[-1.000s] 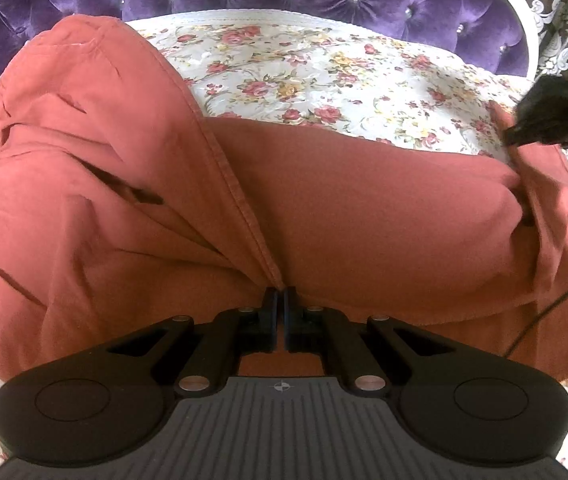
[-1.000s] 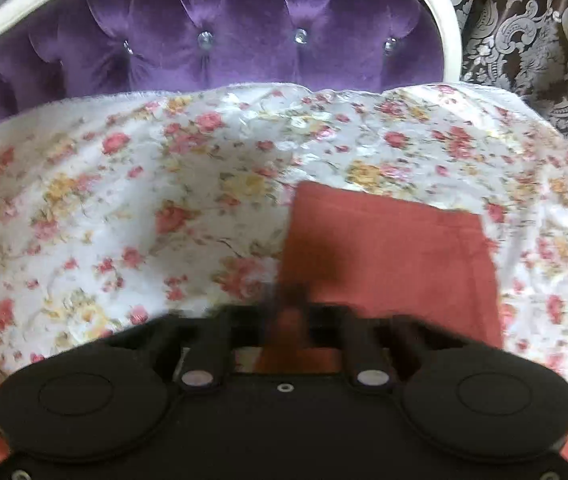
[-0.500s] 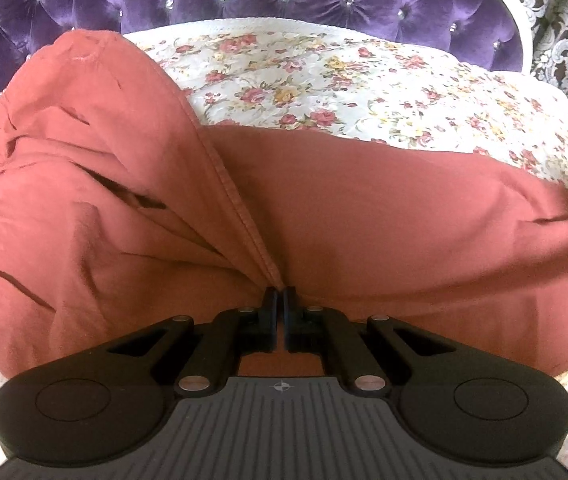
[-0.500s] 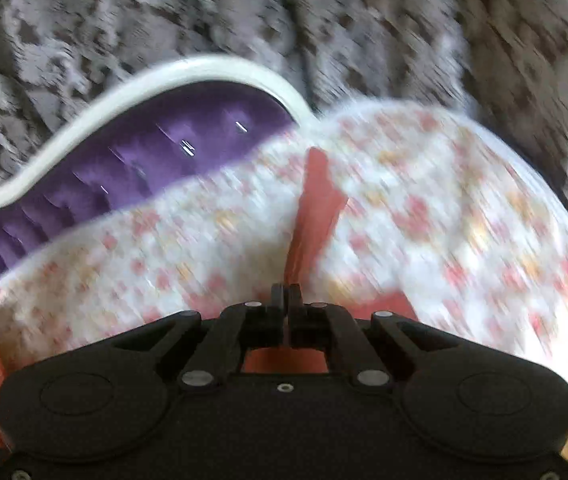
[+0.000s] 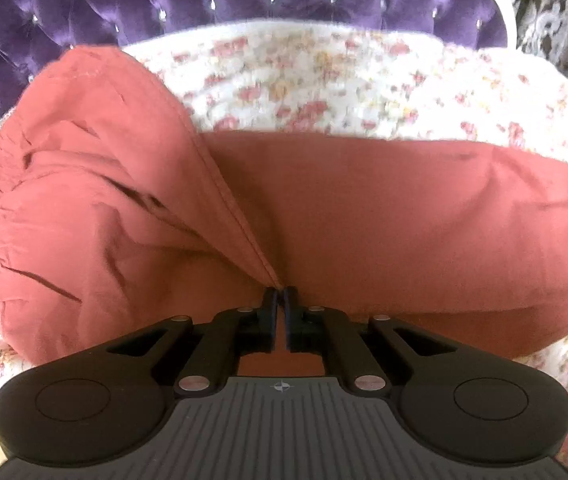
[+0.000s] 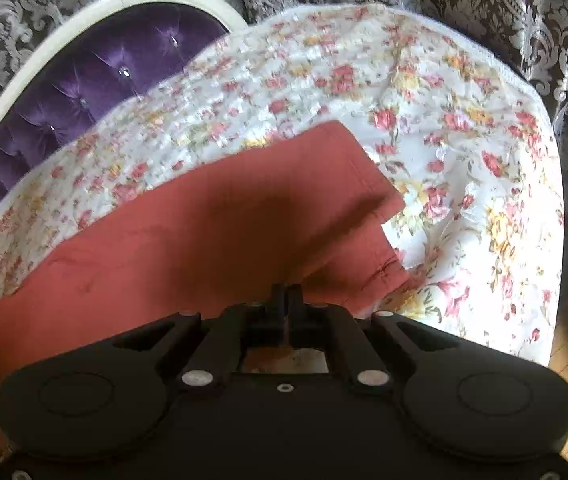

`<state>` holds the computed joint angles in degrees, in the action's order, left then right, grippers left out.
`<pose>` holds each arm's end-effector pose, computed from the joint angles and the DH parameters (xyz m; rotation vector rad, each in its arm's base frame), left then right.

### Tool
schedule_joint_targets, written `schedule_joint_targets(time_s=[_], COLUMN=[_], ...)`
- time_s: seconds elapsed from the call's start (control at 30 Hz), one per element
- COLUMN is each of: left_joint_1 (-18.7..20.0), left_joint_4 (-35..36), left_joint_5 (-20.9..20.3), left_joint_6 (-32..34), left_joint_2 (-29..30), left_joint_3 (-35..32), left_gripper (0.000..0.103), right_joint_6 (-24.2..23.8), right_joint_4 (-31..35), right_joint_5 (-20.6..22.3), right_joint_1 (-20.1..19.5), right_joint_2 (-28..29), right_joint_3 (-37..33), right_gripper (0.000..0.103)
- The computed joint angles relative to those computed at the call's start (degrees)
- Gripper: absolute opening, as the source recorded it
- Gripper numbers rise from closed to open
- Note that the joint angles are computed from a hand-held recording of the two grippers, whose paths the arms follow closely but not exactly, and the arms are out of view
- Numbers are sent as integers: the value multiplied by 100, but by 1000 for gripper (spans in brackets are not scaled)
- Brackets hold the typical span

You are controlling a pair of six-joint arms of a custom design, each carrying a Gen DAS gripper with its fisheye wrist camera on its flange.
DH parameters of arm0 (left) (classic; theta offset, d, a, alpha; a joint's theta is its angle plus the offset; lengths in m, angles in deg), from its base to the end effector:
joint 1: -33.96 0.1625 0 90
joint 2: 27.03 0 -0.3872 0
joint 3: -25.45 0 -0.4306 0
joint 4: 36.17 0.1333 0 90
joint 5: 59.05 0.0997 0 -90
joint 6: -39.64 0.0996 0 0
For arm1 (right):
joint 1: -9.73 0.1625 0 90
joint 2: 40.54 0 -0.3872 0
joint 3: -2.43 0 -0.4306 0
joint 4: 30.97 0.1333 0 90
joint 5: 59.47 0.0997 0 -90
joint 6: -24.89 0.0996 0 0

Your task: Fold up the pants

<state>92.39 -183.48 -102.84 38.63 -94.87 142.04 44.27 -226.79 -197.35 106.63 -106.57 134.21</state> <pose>-0.1073 -0.5665 0.1440 0.5513 2.3048 -0.4536 0.1135 -0.4430 0.1368 -0.6146 -2.2256 1.0394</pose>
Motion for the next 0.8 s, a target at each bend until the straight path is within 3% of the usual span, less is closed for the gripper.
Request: schedule_joint_targets(time_s=[0.07, 0.17, 0.27, 0.37, 0.43, 0.47, 0.6, 0.8], left_joint_1=[122, 70, 32, 87, 166, 222, 516, 1070], left_joint_4=[467, 276, 256, 274, 172, 111, -218, -311], left_joint_5=[-267, -281, -400, -452, -334, -269, 250, 675], left_joint_6=[-163, 95, 277, 271, 253, 283, 339, 374], left_joint_2=[-11, -194, -433, -614, -663, -653, -475, 91], left_joint_3=[-155, 25, 137, 105, 13, -73, -500, -1534], left_gripper=[5, 5, 5, 5, 5, 5, 5, 5], right_joint_6=[226, 495, 489, 125, -300, -568, -1604, -2709], right_joint_4=[456, 867, 847, 613, 416, 245, -263, 376], right_joint_5=[91, 128, -153, -312, -200, -67, 867, 2608], right_joint_1=[-122, -64, 172, 427, 551, 593, 711, 752], right_joint_2=[-111, -334, -401, -311, -161, -51, 659, 1875], right_joint_3=[25, 32, -10, -181, -383, -481, -1174, -2628], right_gripper=[19, 21, 21, 24, 36, 42, 43, 43])
